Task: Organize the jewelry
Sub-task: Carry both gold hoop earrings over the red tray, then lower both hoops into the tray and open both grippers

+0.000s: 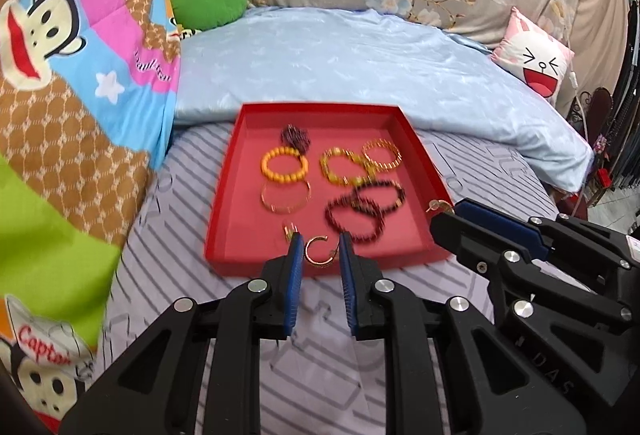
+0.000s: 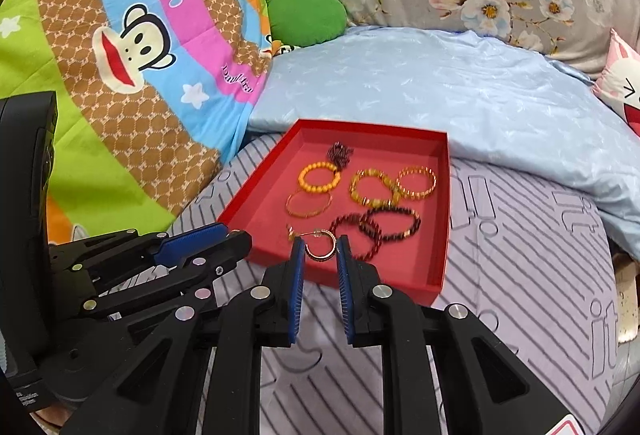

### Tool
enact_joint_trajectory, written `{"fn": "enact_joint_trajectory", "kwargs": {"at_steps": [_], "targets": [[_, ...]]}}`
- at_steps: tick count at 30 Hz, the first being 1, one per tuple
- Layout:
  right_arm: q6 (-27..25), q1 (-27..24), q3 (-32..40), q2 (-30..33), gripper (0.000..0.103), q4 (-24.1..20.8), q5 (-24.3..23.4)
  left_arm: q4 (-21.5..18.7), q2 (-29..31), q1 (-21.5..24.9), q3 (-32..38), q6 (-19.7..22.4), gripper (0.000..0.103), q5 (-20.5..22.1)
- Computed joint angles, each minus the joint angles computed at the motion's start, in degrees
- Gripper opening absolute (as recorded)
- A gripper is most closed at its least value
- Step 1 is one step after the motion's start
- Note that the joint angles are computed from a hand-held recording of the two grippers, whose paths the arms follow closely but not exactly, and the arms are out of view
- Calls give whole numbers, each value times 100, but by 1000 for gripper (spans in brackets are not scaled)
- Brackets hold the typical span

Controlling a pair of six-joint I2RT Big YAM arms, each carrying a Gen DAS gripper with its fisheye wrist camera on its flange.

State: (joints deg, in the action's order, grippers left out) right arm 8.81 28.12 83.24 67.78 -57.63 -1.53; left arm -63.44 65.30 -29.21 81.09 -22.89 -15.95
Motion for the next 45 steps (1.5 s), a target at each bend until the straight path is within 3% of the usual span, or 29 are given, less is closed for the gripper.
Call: {"fn": "enact_joint_trajectory", "kwargs": {"at_steps": [8, 22, 35, 38, 45], "targets": [[-142, -282, 740, 925, 15, 71, -97, 269, 739, 553, 491, 364, 18, 328], [-131, -481, 1445, 2105, 15, 9, -302, 387, 1651, 1042, 830, 488, 18, 571], [-189, -461, 1432, 2274, 17, 54, -276, 400, 1766, 1128, 739, 444, 18, 623], [-195, -456, 1402, 2229, 19, 73, -242, 365, 1741, 1088, 737, 380, 28, 480], [-176, -440, 1243, 1965, 20, 101, -121, 287, 1607, 969, 741, 354, 29, 318]]}}
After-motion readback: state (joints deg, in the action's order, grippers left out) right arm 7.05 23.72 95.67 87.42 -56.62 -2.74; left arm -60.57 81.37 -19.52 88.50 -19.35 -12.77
